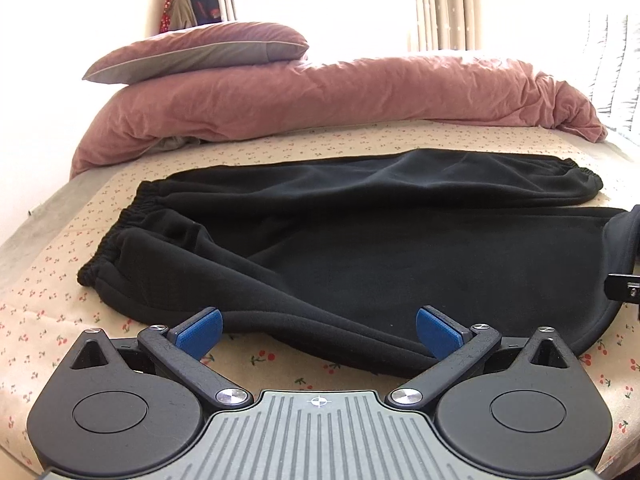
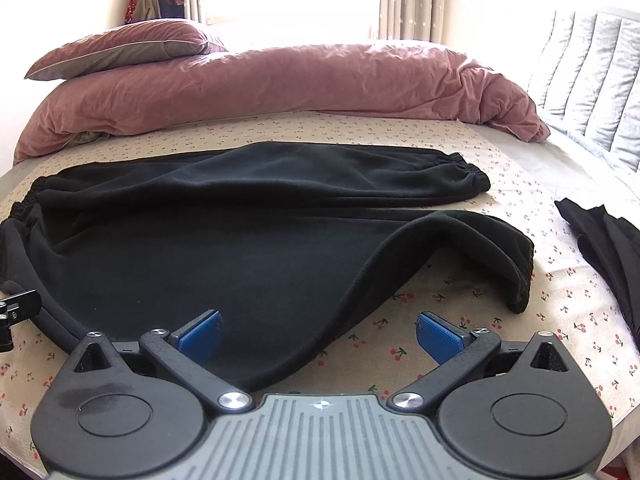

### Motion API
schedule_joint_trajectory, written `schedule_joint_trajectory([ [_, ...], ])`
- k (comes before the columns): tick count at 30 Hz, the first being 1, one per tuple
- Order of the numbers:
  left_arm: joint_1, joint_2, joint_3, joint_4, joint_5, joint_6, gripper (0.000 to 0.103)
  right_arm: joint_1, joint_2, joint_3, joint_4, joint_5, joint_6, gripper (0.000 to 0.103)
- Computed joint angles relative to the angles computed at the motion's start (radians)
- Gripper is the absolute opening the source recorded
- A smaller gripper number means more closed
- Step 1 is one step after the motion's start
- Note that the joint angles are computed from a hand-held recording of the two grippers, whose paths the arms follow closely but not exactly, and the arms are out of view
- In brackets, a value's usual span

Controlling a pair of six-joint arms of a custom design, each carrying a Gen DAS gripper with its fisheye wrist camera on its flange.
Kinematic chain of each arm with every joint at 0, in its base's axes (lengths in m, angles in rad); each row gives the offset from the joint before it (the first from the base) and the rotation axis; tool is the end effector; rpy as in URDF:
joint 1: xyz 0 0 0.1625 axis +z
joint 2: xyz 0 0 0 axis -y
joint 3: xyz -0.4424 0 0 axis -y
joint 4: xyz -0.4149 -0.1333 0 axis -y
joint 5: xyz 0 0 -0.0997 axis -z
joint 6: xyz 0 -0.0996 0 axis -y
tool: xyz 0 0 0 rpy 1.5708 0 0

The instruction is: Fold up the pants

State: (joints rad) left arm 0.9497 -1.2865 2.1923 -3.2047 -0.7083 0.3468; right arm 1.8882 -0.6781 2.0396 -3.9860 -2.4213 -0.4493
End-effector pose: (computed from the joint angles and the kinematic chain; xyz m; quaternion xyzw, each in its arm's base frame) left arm -0.1197 -0.5263 0.2786 0.2632 0.8207 -0.3738 0.3427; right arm 0.2232 -0.4921 0.0884 0.1021 -0.8078 0.4335 0.3860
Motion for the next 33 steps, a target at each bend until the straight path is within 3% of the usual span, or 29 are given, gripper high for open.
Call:
schedule_joint_trajectory([
  [3, 0.039, -0.033, -0.058, 0.100, -0.025, -0.010, 0.103, -0.014, -0.073, 0.014, 0.108, -0.022, 0.099, 0.103],
  [8, 0.124, -0.033, -0.191, 0.176, 0.000, -0.061, 0.103, -0.071, -0.186, 0.072, 0.125, 0.071, 0.271, 0.103],
  [13, 0.232, 0.000, -0.358, 0.326, -0.019, -0.250, 0.101, -0.132, -0.253, 0.098, 0.190, 0.129, 0.422, 0.101],
  [18, 0.323, 0.021, -0.377, 0.250, -0.085, -0.386, 0.090, -0.186, -0.279, 0.131, 0.107, 0.145, 0.538, 0.101],
  [20, 0.356, 0.017, -0.376, 0.290, -0.141, -0.447, 0.071, -0.216, -0.295, 0.154, 0.086, 0.170, 0.598, 0.098],
  [22, 0.386, 0.011, -0.389, 0.372, -0.211, -0.532, 0.063, -0.242, -0.315, 0.173, 0.092, 0.201, 0.663, 0.095],
  [24, 0.393, 0.012, -0.392, 0.354, -0.247, -0.523, 0.055, -0.269, -0.335, 0.189, 0.098, 0.254, 0.713, 0.091],
  [25, 0.401, 0.011, -0.398, 0.360, -0.285, -0.522, 0.044, -0.277, -0.341, 0.194, 0.102, 0.278, 0.736, 0.090],
  [31, 0.428, 0.016, -0.395, 0.329, -0.383, -0.594, 0.042, -0.356, -0.334, 0.215, 0.098, 0.526, 0.926, 0.079],
  [33, 0.447, 0.030, -0.393, 0.269, -0.430, -0.622, 0.042, -0.364, -0.319, 0.201, 0.105, 0.553, 0.974, 0.074],
])
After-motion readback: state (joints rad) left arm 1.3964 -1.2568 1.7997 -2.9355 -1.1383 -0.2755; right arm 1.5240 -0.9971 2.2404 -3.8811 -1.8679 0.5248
